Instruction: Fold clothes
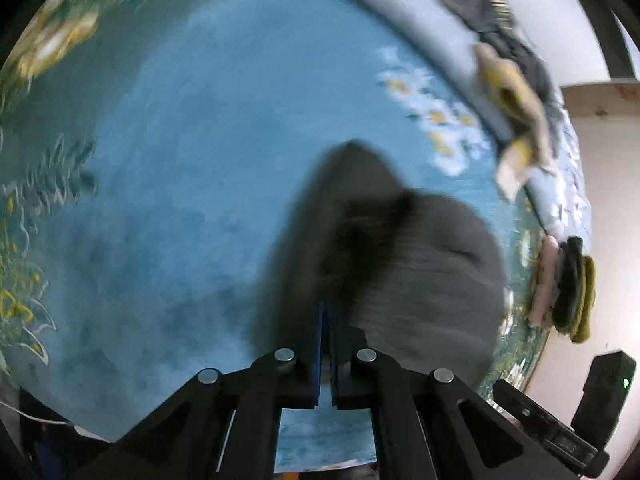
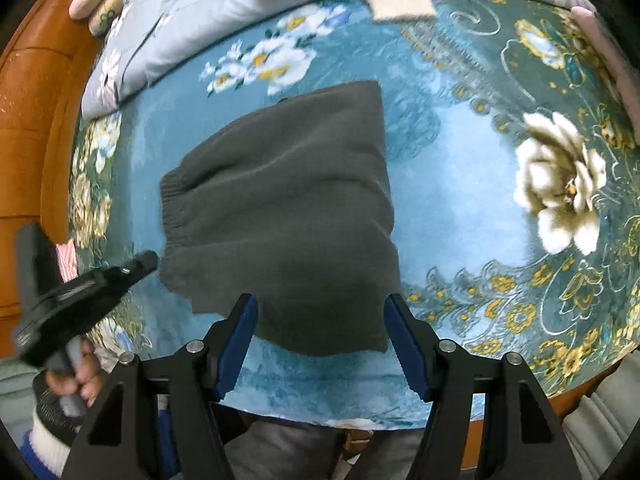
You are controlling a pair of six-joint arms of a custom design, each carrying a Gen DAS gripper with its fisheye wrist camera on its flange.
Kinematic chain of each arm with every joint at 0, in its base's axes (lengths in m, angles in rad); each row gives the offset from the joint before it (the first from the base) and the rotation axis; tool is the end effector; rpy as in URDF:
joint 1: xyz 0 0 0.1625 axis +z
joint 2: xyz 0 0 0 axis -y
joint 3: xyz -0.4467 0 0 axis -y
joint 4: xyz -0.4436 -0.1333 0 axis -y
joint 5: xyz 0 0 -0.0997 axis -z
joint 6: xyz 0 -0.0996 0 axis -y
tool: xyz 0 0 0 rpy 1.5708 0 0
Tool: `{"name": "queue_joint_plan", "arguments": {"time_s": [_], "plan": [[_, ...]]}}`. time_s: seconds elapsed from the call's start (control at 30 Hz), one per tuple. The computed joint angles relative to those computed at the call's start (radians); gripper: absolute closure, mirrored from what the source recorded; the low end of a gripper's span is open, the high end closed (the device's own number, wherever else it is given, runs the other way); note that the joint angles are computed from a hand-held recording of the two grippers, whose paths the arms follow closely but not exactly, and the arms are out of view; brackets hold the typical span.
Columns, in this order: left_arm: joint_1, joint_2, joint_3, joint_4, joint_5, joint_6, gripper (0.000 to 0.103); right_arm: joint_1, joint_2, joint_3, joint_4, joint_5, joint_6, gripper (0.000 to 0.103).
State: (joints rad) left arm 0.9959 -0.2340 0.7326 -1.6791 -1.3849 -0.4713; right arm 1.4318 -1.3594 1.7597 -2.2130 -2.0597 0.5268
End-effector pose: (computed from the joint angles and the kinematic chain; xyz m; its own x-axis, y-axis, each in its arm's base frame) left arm -0.3507 -0.8203 -0.0745 -0.9291 0.1763 -0.3250 0.0909 0.9609 0.2614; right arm -0.0002 -0.6261 0.3649 -0.6747 0.6855 0.2737 0.5480 0.7136 -0.4363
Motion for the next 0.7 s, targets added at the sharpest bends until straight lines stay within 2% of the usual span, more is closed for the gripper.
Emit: {"name": "queue_joint_plan", "arguments": {"time_s": [0.13,0.27,0.33,0.5,0.7], "plan": [[0.016,-0.013,0.004,-0.048,-0.051,-0.005,0.1,-0.002,0.011,-0.007,0.022,0.003,0.001,0.036],[0.017,0.016,-0.065,-0.067,-0.148,0.031,0.09,-0.001,0.003,-0.008,-0.003,-0.015,-0.003,0.036],[0.009,0.043,-0.113,-0.053,-0.181,0.072,0.069,-0.002,0.0,-0.009,-0.018,-0.023,-0.004,0.036],[-0.015,0.139,-0.268,0.072,-0.15,0.174,0.043,-0.008,0.01,-0.024,-0.042,-0.032,0.003,0.036],[-0.008,0.201,-0.339,0.158,-0.129,0.176,0.038,-0.009,0.012,-0.019,-0.051,-0.018,0.004,0.036]]}}
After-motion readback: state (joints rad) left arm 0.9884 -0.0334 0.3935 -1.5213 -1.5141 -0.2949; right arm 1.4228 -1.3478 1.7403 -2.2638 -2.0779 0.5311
